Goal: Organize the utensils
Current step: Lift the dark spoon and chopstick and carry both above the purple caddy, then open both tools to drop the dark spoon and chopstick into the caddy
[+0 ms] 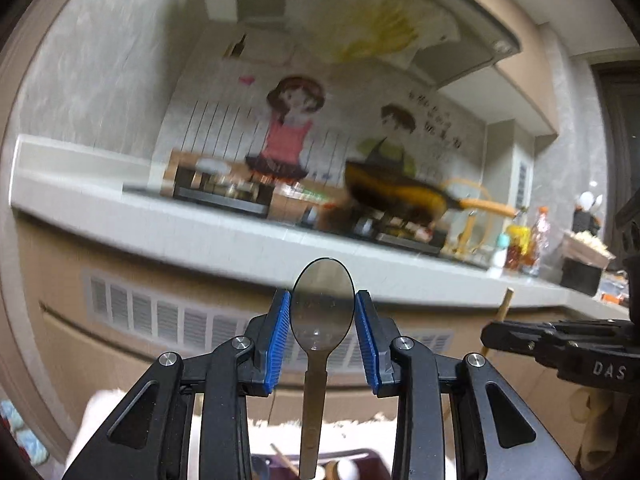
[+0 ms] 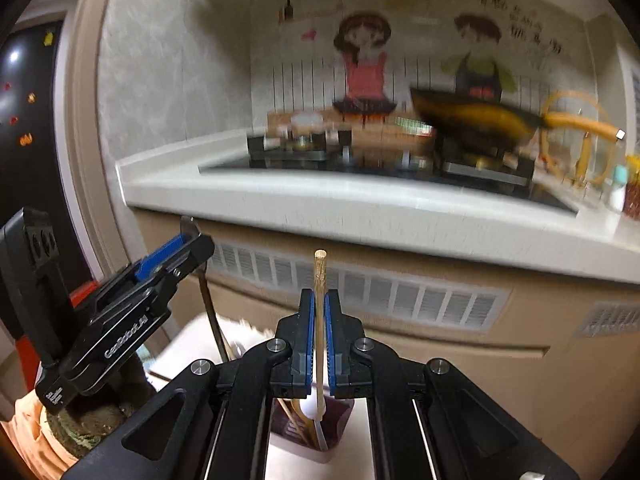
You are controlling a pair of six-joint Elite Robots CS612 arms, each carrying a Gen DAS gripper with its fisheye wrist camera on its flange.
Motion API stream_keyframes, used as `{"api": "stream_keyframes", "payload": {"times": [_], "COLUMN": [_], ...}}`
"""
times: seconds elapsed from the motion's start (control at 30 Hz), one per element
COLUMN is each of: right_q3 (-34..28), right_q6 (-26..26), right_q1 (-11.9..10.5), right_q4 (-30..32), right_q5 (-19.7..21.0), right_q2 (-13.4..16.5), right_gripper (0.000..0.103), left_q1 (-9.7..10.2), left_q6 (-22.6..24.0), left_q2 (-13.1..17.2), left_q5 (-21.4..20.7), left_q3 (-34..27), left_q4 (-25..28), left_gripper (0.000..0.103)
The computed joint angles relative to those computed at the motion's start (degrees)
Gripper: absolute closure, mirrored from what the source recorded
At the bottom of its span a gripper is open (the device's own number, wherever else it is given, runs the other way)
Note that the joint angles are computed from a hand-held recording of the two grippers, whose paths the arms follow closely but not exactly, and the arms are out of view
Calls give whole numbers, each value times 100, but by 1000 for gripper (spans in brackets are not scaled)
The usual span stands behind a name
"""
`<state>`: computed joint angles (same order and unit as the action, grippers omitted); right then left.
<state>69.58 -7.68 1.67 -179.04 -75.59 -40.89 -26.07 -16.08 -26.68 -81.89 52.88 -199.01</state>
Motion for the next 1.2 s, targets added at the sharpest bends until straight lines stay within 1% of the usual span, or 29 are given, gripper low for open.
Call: {"api": "stream_keyframes", "payload": {"times": [0.1, 0.23, 0.33, 0.4, 0.5, 0.57, 0.6, 0.63, 0.67, 0.7, 0.73, 0.77, 0.8, 0.83, 0.87, 0.9, 0.93, 0.97, 1.0, 1.07, 1.13, 1.2], "right_q3": [-240, -502, -683, -788, -863, -862, -810, -766, -743, -607, -432, -315, -57, 79, 271, 532, 668, 865, 1129, 1500, 1881, 2274], "right_q6": [-105, -139, -107, -108, -95, -44, 3, 44, 66, 77, 88, 104, 129, 136, 133, 140, 156, 174, 203, 253, 246, 206], "right_q1": [20, 20, 7, 7, 14, 12, 4, 2, 8, 10, 16, 18, 25, 30, 35, 37, 36, 31, 30, 28, 20, 21], "right_q4": [545, 1270, 1736, 2004, 2214, 2246, 2188, 2110, 2030, 1814, 1515, 1286, 830, 601, 317, -10, -164, -381, -675, -1029, -1270, -1516], "right_q5": [-47, 58, 134, 144, 85, 72, 67, 37, 2, -58, -146, -214, -325, -378, -436, -482, -489, -489, -508, -546, -494, -491], "right_q2": [221, 456, 613, 709, 805, 831, 816, 798, 788, 726, 648, 593, 486, 424, 337, 222, 153, 70, -30, -169, -307, -434], "right_gripper": [98, 97, 97, 97, 97, 97, 97, 95, 86, 73, 65, 49, 39, 37, 35, 34, 32, 26, 20, 14, 14, 14], "left_q1": [4, 50, 55, 65, 53, 45, 30, 14, -2, -16, -45, -69, -109, -133, -191, -226, -267, -303, -354, -443, -524, -627], "left_q6": [-160, -503, -645, -830, -887, -875, -866, -841, -800, -743, -660, -601, -508, -451, -327, -247, -178, -134, -74, -54, -49, -6], "left_q2": [134, 282, 318, 329, 296, 210, 147, 87, 17, -81, -197, -286, -415, -494, -641, -755, -867, -954, -1073, -1268, -1434, -1547], "left_q5": [-9, -250, -329, -428, -482, -453, -394, -311, -240, -148, 6, 140, 344, 474, 725, 879, 1005, 1090, 1185, 1338, 1414, 1540], "left_q3": [-49, -111, -67, -29, 73, 195, 311, 417, 541, 697, 905, 1049, 1266, 1391, 1652, 1827, 2035, 2203, 2446, 2855, 3239, 3613], "left_q4": [280, 957, 1294, 1573, 1714, 1619, 1461, 1292, 1095, 851, 539, 340, 90, -18, -212, -300, -384, -416, -430, -333, -219, -249], "left_gripper": [69, 69, 69, 69, 64, 54, 51, 42, 34, 31, 24, 18, 14, 8, 5, 4, 2, 0, 0, 0, 0, 0]}}
